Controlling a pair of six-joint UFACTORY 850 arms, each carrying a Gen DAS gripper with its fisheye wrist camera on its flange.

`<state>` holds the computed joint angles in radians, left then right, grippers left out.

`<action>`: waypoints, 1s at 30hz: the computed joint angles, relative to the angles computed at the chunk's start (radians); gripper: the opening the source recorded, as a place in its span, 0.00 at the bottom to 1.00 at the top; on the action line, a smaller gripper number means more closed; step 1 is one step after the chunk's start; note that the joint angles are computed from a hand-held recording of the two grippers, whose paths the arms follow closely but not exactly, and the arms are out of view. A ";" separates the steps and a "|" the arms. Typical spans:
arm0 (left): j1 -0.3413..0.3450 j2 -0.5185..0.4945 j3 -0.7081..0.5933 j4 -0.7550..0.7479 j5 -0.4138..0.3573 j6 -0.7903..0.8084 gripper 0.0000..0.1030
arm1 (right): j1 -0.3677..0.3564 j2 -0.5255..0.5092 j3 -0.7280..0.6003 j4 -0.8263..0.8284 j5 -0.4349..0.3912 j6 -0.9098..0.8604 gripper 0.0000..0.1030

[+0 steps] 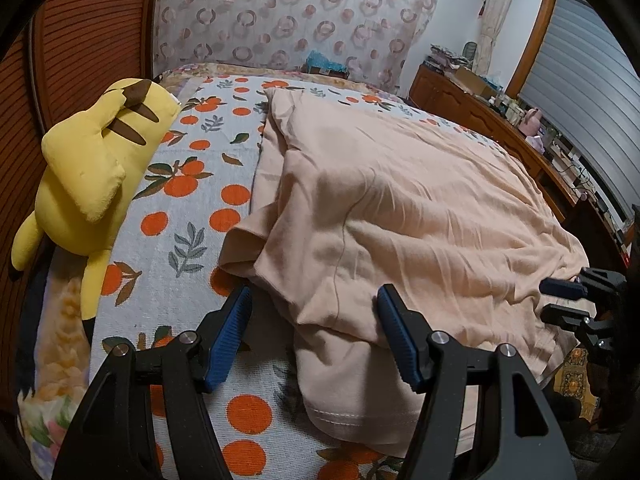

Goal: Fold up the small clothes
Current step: 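Grasp the peach shirt edge with the left gripper and lift it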

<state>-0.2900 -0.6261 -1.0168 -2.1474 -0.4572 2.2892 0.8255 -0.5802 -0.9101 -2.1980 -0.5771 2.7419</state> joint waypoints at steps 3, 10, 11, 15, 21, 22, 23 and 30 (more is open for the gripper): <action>0.001 -0.001 -0.001 0.005 0.001 -0.005 0.64 | 0.004 -0.009 -0.011 0.061 -0.008 -0.039 0.46; -0.002 -0.001 0.000 -0.005 0.004 0.008 0.64 | 0.005 -0.023 -0.037 0.161 -0.013 -0.103 0.50; -0.003 0.000 0.000 -0.010 0.006 0.014 0.65 | 0.005 -0.024 -0.039 0.178 -0.018 -0.112 0.50; -0.005 -0.002 0.000 -0.031 0.013 0.041 0.65 | 0.005 -0.030 -0.050 0.313 -0.057 -0.204 0.50; -0.017 0.004 0.005 -0.084 0.035 0.111 0.62 | 0.014 -0.067 -0.086 0.417 -0.107 -0.252 0.64; -0.019 0.005 0.006 -0.077 0.033 0.118 0.50 | 0.017 -0.074 -0.092 0.426 -0.118 -0.250 0.67; -0.020 0.006 0.007 -0.058 0.030 0.109 0.45 | 0.019 -0.079 -0.093 0.423 -0.126 -0.237 0.68; -0.018 0.031 0.023 0.032 -0.060 0.049 0.09 | 0.013 -0.054 -0.043 0.334 -0.098 -0.143 0.75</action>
<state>-0.3081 -0.5954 -0.9941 -2.1157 -0.5169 2.3385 0.8390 -0.6339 -0.9532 -1.8635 -0.6746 2.5988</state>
